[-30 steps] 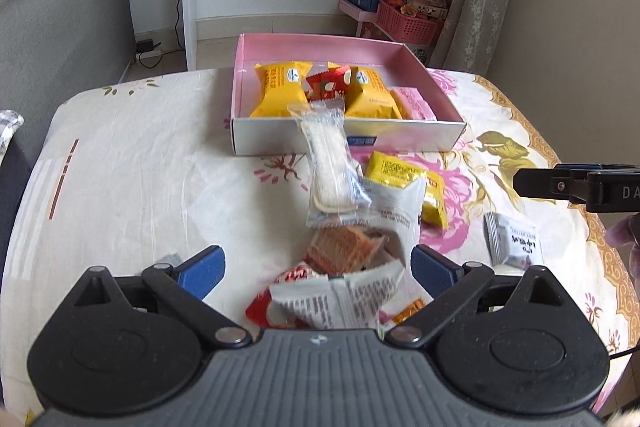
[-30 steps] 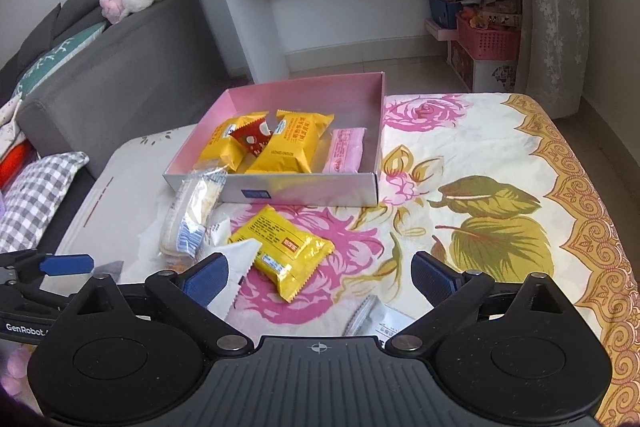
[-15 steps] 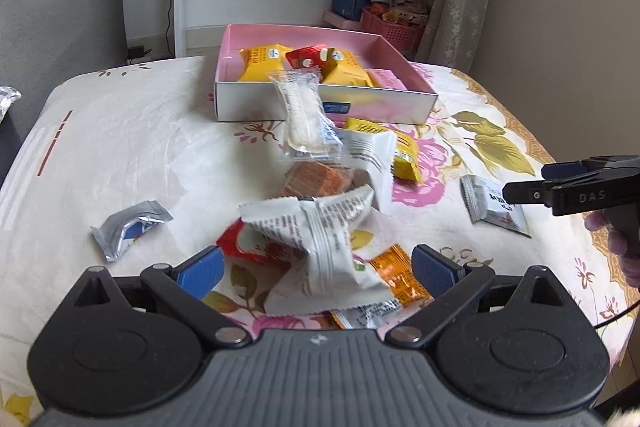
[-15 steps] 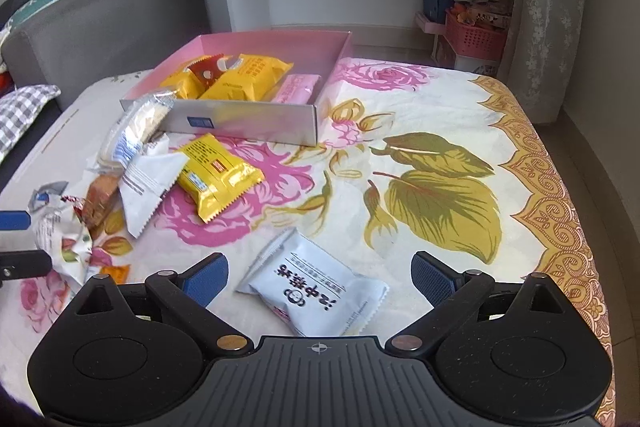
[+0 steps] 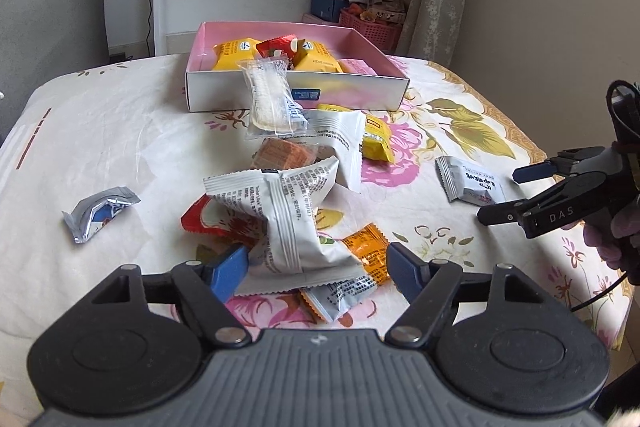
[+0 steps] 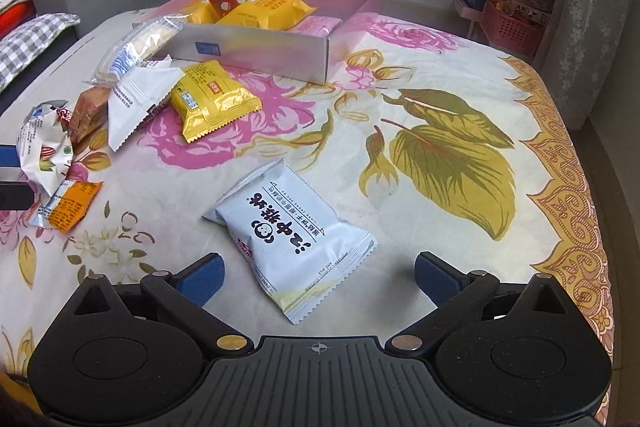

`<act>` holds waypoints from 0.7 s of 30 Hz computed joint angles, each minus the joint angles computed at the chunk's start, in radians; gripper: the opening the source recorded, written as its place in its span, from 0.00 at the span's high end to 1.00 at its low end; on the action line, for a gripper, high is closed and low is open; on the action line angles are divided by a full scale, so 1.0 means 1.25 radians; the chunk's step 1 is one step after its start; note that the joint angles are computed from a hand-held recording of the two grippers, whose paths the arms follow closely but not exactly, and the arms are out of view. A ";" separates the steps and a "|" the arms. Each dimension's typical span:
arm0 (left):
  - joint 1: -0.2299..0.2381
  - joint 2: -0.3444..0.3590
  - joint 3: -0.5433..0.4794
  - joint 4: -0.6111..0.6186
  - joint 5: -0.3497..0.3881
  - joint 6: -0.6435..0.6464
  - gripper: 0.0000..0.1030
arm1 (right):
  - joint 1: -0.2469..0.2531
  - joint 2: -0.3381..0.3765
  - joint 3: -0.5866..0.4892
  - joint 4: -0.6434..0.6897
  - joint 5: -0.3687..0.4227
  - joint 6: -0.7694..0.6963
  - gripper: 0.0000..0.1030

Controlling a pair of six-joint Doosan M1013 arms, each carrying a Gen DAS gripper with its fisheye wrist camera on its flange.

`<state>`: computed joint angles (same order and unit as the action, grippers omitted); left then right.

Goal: Organize snacks
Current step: 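Move both tools back over the scattered snacks on the bed, then grasp the white printed packet with the right tool while the left tool grasps a white wrapper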

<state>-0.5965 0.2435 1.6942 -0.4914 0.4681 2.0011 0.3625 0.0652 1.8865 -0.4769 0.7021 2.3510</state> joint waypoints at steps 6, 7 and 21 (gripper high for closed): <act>0.001 0.006 -0.007 0.017 -0.001 -0.028 0.40 | -0.010 0.006 -0.002 0.015 -0.023 0.008 0.00; 0.000 0.007 -0.008 0.024 -0.002 -0.036 0.41 | -0.010 0.008 -0.003 0.014 -0.026 0.010 0.00; 0.007 0.012 -0.016 0.017 0.004 -0.045 0.50 | -0.007 0.023 -0.012 0.002 -0.056 0.003 0.02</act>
